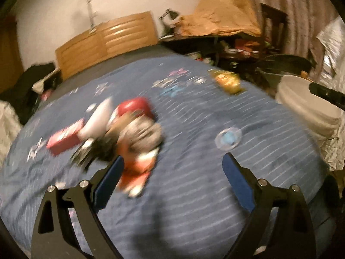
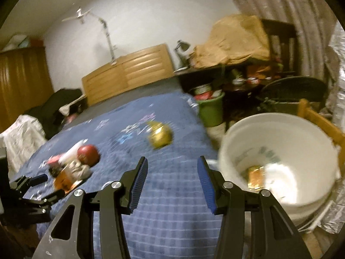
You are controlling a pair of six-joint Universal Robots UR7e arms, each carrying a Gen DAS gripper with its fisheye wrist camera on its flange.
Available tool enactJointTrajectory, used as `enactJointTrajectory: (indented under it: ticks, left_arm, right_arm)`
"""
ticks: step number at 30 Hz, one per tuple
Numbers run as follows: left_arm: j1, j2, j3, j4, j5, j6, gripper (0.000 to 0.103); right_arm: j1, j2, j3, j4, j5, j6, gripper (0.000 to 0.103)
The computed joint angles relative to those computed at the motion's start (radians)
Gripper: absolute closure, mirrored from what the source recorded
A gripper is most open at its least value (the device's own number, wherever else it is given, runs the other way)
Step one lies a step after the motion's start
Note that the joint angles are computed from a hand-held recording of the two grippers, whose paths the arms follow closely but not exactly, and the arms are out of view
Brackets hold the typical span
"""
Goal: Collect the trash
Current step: 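Swing both open tools back toward the trash on the bed, then grasp the orange-white paper packet with the left tool while the right tool reaches the foam sheet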
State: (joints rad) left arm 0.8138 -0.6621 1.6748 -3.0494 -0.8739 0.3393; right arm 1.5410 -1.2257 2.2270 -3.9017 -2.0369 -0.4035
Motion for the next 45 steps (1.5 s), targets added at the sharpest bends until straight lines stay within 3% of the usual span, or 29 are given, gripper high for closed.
enactJointTrajectory:
  ticks: [6, 12, 14, 15, 16, 21, 28, 36, 41, 45]
  left_arm:
    - [0.083, -0.041, -0.020, 0.088, -0.031, -0.082, 0.017]
    - [0.118, 0.029, -0.121, 0.130, -0.027, -0.052, 0.019]
    - [0.133, 0.041, -0.161, 0.195, -0.055, -0.088, 0.032]
    - [0.142, 0.037, -0.174, 0.236, -0.096, -0.108, 0.061]
    - [0.150, 0.033, -0.180, 0.263, -0.139, -0.116, 0.073]
    - [0.143, -0.008, -0.111, 0.219, -0.160, -0.116, 0.074]
    - [0.130, -0.124, 0.013, 0.266, -0.197, -0.153, 0.074]
    - [0.126, -0.228, 0.125, 0.240, -0.198, -0.155, 0.074]
    - [0.149, -0.275, 0.157, 0.194, -0.168, -0.194, 0.081]
    - [0.167, -0.288, 0.161, 0.135, -0.143, -0.218, 0.082]
  right_arm:
    - [0.046, 0.068, -0.047, 0.066, -0.015, 0.010, 0.053]
    - [0.070, 0.090, -0.064, 0.102, -0.050, 0.012, 0.053]
    - [0.075, 0.097, -0.067, 0.106, -0.059, 0.017, 0.053]
    - [0.072, 0.093, -0.067, 0.114, -0.057, 0.018, 0.053]
    - [0.070, 0.087, -0.060, 0.118, -0.054, 0.020, 0.053]
    - [0.079, 0.092, -0.059, 0.144, -0.042, 0.018, 0.053]
    - [0.099, 0.116, -0.079, 0.212, -0.003, 0.004, 0.053]
    - [0.152, 0.193, -0.159, 0.335, 0.060, -0.059, 0.054]
    - [0.190, 0.265, -0.292, 0.465, 0.110, -0.072, 0.054]
    - [0.232, 0.389, -0.531, 0.642, 0.112, -0.068, 0.054]
